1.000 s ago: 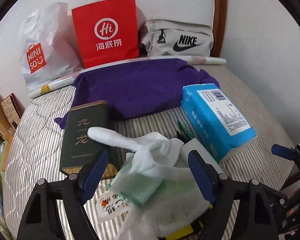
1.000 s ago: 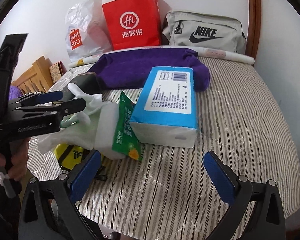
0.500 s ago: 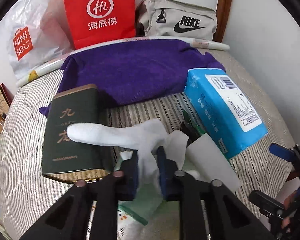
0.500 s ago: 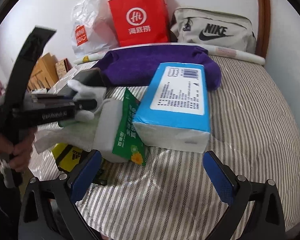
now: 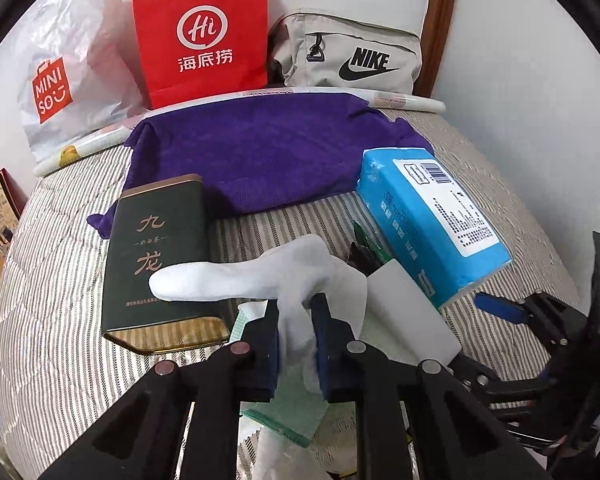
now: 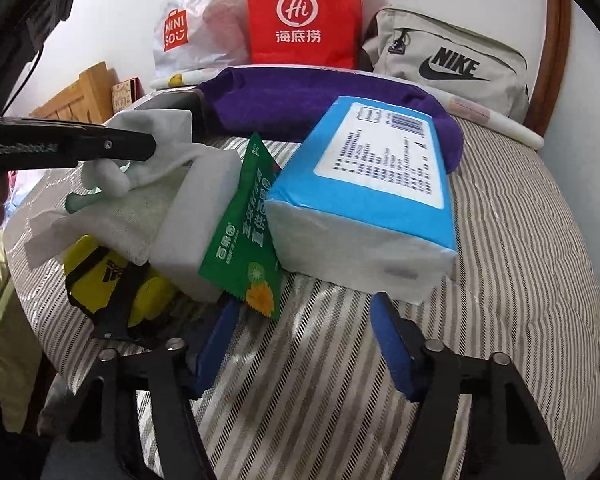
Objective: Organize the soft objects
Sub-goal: 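Grasp the white glove with the left tool while the right tool grasps the green packet, then lift the white glove with the left tool while the right tool lifts the green packet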
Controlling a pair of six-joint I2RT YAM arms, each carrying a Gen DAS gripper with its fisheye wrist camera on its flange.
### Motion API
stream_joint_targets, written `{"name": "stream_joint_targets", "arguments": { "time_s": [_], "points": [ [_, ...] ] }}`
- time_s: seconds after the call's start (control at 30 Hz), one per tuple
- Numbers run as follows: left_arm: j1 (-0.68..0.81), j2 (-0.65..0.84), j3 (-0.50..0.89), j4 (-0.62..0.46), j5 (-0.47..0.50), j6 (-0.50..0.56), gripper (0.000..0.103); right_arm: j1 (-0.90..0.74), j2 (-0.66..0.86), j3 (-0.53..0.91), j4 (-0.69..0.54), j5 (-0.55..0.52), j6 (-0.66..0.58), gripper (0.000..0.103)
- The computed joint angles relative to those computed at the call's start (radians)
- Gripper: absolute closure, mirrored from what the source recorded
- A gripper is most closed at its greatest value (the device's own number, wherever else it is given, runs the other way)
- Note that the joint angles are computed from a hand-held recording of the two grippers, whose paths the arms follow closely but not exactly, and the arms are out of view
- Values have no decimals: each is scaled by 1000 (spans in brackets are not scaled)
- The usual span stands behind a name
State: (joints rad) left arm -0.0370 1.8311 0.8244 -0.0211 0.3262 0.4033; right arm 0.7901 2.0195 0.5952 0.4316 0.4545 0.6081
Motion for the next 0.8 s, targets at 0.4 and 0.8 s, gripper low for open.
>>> {"name": "stream_joint_targets", "arguments": {
  "time_s": [0.4,0.8],
  "points": [
    [84,-56,-10,-40,71,6,89,74,-9,8,9,65,-42,99],
    [214,-191,-78,-66,118,38,89,155,-212,-204,-6,91,109,101]
  ]
}}
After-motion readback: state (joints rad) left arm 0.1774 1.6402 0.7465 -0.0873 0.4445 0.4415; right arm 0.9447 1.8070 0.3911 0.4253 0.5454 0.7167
